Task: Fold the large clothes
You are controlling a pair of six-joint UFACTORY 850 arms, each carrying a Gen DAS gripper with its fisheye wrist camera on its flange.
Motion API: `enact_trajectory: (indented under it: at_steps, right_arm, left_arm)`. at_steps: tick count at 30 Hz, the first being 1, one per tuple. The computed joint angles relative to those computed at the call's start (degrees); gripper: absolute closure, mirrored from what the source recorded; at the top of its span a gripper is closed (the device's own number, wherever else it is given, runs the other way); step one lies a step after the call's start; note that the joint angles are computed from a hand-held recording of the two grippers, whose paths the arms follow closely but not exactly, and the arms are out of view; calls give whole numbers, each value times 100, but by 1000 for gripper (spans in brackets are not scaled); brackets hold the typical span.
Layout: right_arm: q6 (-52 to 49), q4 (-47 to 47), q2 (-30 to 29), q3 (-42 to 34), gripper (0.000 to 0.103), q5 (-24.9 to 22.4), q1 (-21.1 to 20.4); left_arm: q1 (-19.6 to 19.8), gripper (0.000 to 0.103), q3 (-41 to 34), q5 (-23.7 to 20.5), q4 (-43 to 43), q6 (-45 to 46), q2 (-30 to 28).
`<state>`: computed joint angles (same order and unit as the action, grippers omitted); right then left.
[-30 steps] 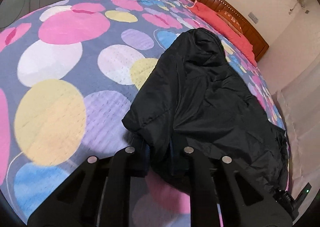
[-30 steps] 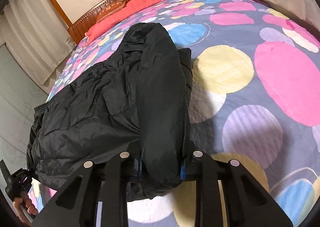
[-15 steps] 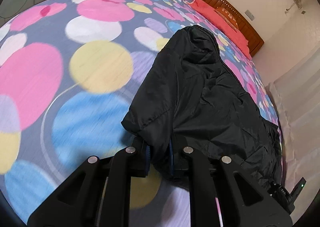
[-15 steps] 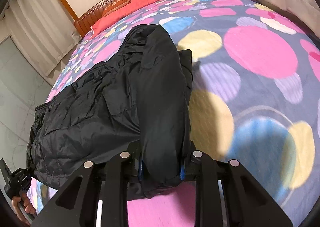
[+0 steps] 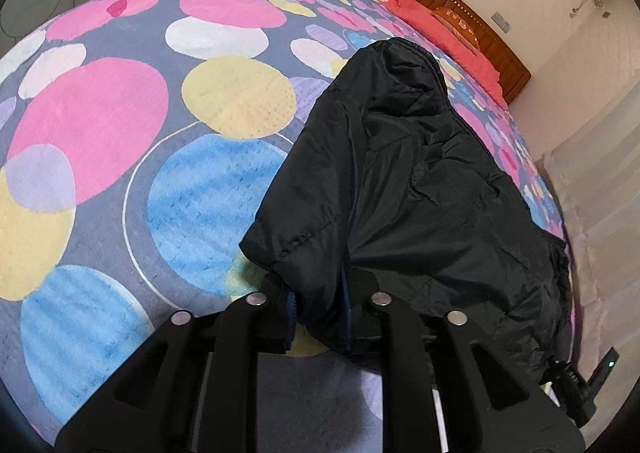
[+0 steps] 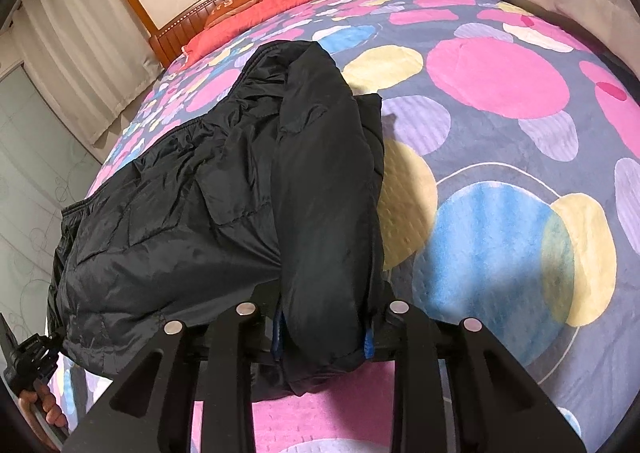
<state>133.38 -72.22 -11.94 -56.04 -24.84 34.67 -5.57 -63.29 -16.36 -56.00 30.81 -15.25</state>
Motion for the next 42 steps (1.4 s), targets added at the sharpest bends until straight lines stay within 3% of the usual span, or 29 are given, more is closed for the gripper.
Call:
enact_trajectory:
  at_steps: [2,4,6,12,17,20,23,26,29,35,42]
  right_arm:
    - [2,30,8,12,65,28,-13]
    - [-36,128,52,53,62,-24,13]
    - [-65,204,108,102,59,-81,47]
    - [-168,465,373,263,53,-291,157]
    - [-711,1011,505,239,53,-724,322]
    - [-1132,1326,501,59,53,-1331,535]
    - [-1462,1380,424,-223,53,-2031,743]
    - [-1830,1302,254,-598,53,-2335,848]
    - [-2212,1188,-86,-1074,53,-2082,803]
    - [-3352,1418,-1362,-2619,53,-1640,598]
    - [-4645,1968,-2820,-4390,53,-2487,608]
  left_arm:
    - [-23,73,7,77,434,-334,-5]
    - [-43,57,40,198,1048,-914,29]
    - [-31,51,88,224,1315,-1160,83]
    - [45,41,232,199,1612,-1300,351]
    - [31,39,333,296,2567,-2125,568]
    - [76,39,341,267,2599,-2138,644]
    - [55,37,309,370,3263,-2706,686]
    - [46,33,206,416,3456,-2825,623]
    - [70,33,42,384,2950,-2363,476]
    - [17,33,-367,293,3245,-2642,83]
    - [0,31,-841,130,3181,-2760,-304]
